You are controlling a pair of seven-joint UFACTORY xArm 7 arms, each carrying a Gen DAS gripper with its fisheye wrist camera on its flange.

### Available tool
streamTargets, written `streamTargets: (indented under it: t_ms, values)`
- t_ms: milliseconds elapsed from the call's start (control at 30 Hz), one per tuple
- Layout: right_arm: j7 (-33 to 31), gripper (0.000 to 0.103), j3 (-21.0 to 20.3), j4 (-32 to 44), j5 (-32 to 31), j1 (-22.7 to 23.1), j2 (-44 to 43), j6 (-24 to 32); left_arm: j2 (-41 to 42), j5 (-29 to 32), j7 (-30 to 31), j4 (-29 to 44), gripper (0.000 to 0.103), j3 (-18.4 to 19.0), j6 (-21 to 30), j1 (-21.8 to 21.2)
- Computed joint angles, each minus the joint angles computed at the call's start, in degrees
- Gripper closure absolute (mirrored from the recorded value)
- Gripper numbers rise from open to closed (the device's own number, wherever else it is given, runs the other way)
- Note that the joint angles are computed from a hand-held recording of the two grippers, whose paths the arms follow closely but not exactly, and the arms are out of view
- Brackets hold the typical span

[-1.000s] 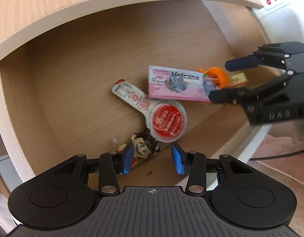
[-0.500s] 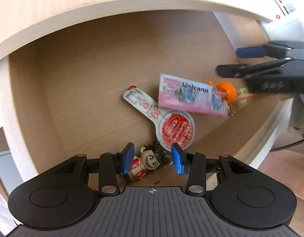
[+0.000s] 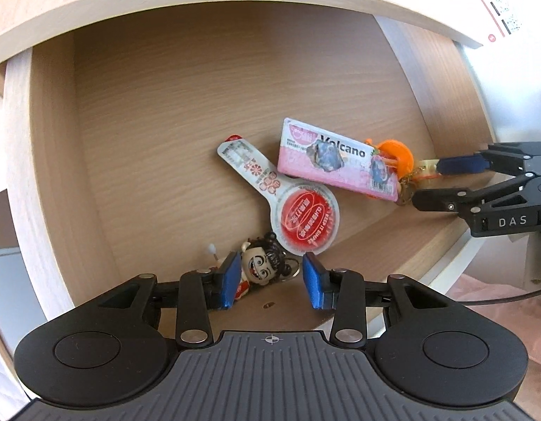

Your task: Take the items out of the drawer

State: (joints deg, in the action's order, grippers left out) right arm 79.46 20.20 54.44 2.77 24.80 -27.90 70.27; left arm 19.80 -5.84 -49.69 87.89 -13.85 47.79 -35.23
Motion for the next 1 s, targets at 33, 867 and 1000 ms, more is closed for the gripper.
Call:
streamTargets:
  t_ms: [33, 867, 1000]
  values:
    - [-0.3, 0.033, -0.4, -0.3, -0.1, 0.0, -0.7, 0.8, -0.2, -0.4, -0.3, -0.4, 0.066, -0.1, -0.3, 0.0]
    - [-8.9, 0.041, -5.0, -0.8, -0.4, -5.5, 3.8, -5.7, 0.0, -12.5, 5.7, -3.0, 0.077, -2.3, -2.9, 3.7]
    - [-11.6, 0.039, -6.5, 0.7, -2.1, -6.4, 2.9, -5.6, 1.7, -14.0, 8.1, -0.7, 0.077, -2.1, -1.6, 4.9]
